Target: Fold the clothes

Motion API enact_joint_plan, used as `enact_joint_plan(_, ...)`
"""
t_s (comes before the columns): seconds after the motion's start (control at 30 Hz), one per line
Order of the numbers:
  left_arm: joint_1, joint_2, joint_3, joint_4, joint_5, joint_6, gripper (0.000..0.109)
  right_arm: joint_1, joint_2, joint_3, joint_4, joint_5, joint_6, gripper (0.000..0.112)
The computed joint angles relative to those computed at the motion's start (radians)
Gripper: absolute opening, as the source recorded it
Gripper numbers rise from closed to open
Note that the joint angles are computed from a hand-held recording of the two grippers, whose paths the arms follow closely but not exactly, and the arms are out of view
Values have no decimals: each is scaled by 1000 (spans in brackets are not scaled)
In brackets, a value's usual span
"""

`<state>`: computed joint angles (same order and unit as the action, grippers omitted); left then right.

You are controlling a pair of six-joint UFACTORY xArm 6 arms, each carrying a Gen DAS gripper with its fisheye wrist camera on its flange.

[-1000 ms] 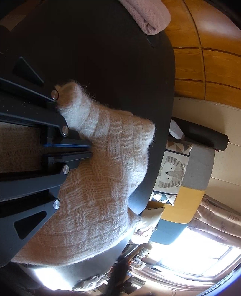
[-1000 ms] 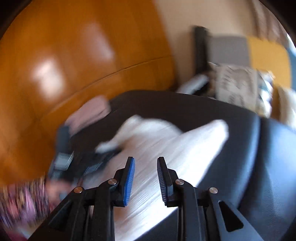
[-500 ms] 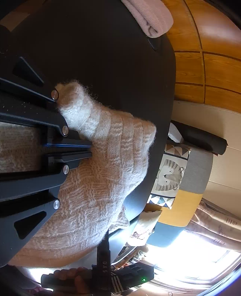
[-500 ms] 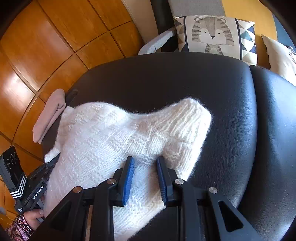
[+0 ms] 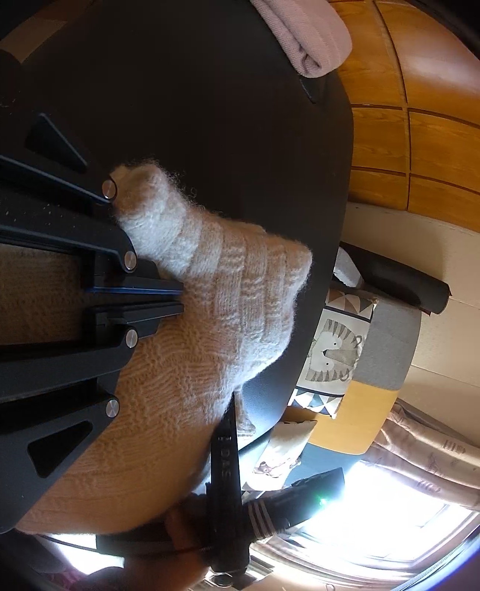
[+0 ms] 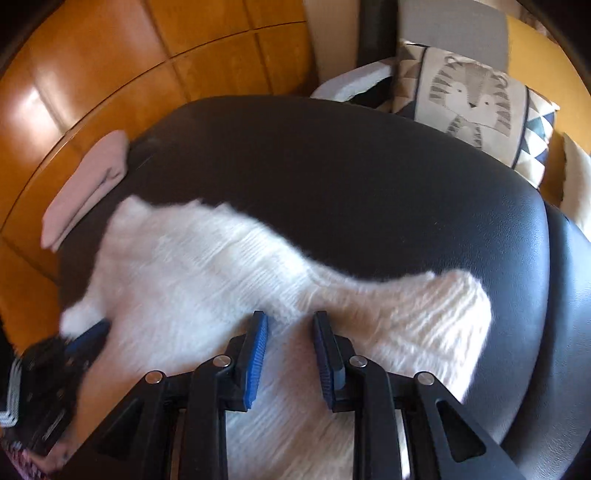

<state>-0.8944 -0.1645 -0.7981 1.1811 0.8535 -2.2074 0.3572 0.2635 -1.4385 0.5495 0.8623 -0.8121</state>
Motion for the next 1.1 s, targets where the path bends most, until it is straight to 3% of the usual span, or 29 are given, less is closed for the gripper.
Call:
enact_joint_plan(0.13,2,-3,2,-4,-5,-2,6,-5,-14,45,55,-65,-43,24)
enact_joint_plan(0.33,14,-21,11,-26,-32,8,6,-36,-51,80,122,-50,-52,24)
enact_joint_plan(0.4,11,-20,9,-27,-28,5,6,-41,-118,138,126,-73,-53,25)
enact_joint_plan(0.57,5,-8,-6,-40,-12,16,6,-60,-349,345,295,-80,-274,26)
enact_joint_plan(0.77,4,-6,-17,-60,-5,40,6,-31,-352,394,239,-112,-312,27)
enact_joint_plan(0.9,47,-93,47,-51,-105,35,6,-120,-313,305,310,82,-253,28)
enact_joint_plan(1.1,88,-145,77,-117,-158,178,6,-286,-274,247,397,299,-103,31)
